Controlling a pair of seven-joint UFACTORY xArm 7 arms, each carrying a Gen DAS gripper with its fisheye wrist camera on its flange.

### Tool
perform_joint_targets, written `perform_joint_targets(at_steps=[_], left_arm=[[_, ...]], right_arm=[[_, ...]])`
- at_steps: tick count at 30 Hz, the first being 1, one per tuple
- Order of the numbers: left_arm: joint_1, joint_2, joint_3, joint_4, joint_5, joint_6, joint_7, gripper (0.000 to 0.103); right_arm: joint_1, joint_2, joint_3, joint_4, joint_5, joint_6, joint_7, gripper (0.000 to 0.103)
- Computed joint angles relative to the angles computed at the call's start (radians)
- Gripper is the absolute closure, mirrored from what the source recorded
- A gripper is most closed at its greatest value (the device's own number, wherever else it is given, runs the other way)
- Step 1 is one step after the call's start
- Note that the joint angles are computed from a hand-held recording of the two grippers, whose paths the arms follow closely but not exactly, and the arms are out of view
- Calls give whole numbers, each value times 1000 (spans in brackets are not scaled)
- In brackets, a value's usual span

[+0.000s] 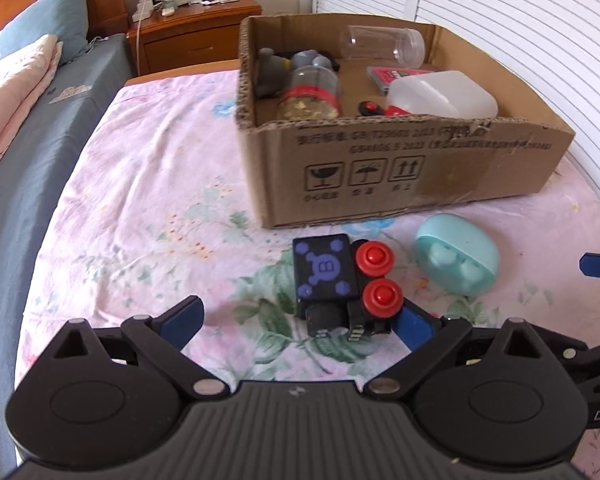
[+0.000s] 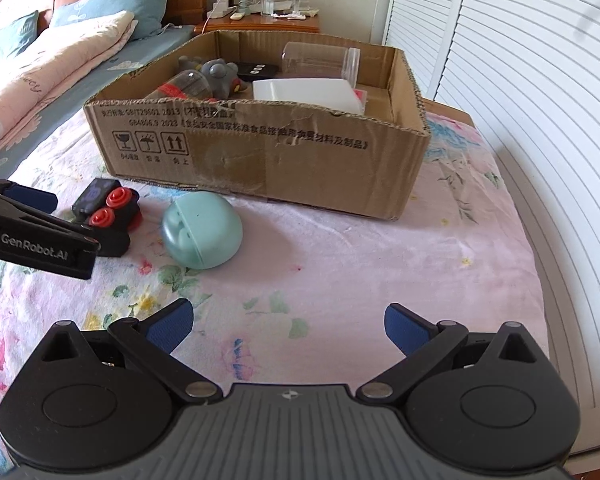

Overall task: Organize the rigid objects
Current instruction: 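Grasp the black-and-red button block with the left tool while the right tool grasps the mint-green ball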

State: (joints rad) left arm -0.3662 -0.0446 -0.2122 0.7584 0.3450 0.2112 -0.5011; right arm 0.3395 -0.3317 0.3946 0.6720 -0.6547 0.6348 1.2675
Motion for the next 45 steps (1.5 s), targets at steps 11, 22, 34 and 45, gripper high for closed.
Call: perform_joint_targets(at_steps=[11,22,34,45], left_arm=[[23,28,4,1,286,-71,-265,0],[-3,69,49,45,523,-93,-484,0],[4,71,74,35,577,-140,-500,0],[83,30,44,-19,565,-175,-444,1]], right_arm=[[12,31,-19,4,5,-38,-3,0],[2,26,-10,-5,-9,-51,9,0],[2,22,-7,-11,-12,-54,13,0],[-3,17,1,-17,-28,-57,33,0]])
